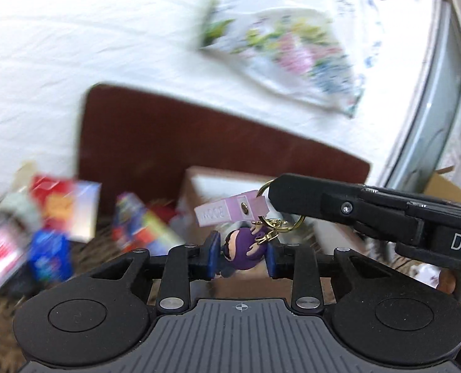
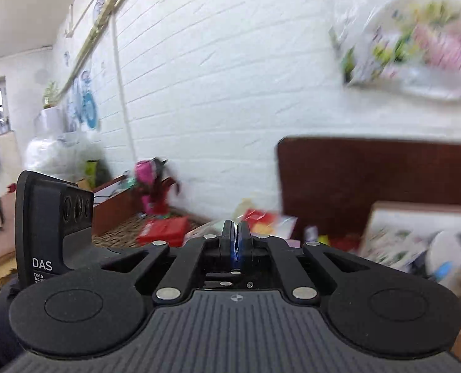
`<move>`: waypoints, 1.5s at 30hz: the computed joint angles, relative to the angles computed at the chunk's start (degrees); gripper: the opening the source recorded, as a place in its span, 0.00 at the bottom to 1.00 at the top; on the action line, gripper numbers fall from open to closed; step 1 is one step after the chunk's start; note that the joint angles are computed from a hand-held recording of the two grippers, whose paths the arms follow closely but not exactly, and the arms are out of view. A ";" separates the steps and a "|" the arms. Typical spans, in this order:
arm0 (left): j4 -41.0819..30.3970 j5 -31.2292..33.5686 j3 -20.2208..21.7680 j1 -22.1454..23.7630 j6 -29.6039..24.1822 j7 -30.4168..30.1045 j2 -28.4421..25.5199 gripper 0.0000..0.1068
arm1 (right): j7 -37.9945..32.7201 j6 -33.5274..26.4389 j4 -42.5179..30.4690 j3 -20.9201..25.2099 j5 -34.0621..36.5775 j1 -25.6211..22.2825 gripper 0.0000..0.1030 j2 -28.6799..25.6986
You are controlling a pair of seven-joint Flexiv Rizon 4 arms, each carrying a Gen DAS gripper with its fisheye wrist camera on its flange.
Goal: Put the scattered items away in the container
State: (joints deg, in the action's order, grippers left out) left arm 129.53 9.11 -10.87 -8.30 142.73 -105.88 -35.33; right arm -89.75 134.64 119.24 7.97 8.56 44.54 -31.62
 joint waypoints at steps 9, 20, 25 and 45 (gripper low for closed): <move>-17.14 3.93 -7.80 0.85 -13.10 -1.12 -4.00 0.26 | -12.94 -5.10 -2.29 -9.39 14.38 4.03 0.03 5.27; -37.23 0.44 -13.21 -1.82 -29.46 7.00 -16.29 0.34 | -14.23 -9.94 -4.67 -12.49 16.91 -1.73 0.03 2.39; -39.27 -7.99 -6.70 -7.51 -27.79 8.88 -17.88 0.86 | -10.59 -8.44 -5.38 -13.06 16.24 -3.59 0.21 -1.67; -25.85 -17.59 2.71 -13.78 -22.37 13.57 -10.40 0.96 | -10.66 -7.27 -2.30 -17.20 25.13 3.85 0.99 -1.07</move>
State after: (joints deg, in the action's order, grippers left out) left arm 103.68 -8.48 -8.16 -22.08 120.36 -92.31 -45.73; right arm -100.41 127.37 116.94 -9.23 33.69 48.39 -32.69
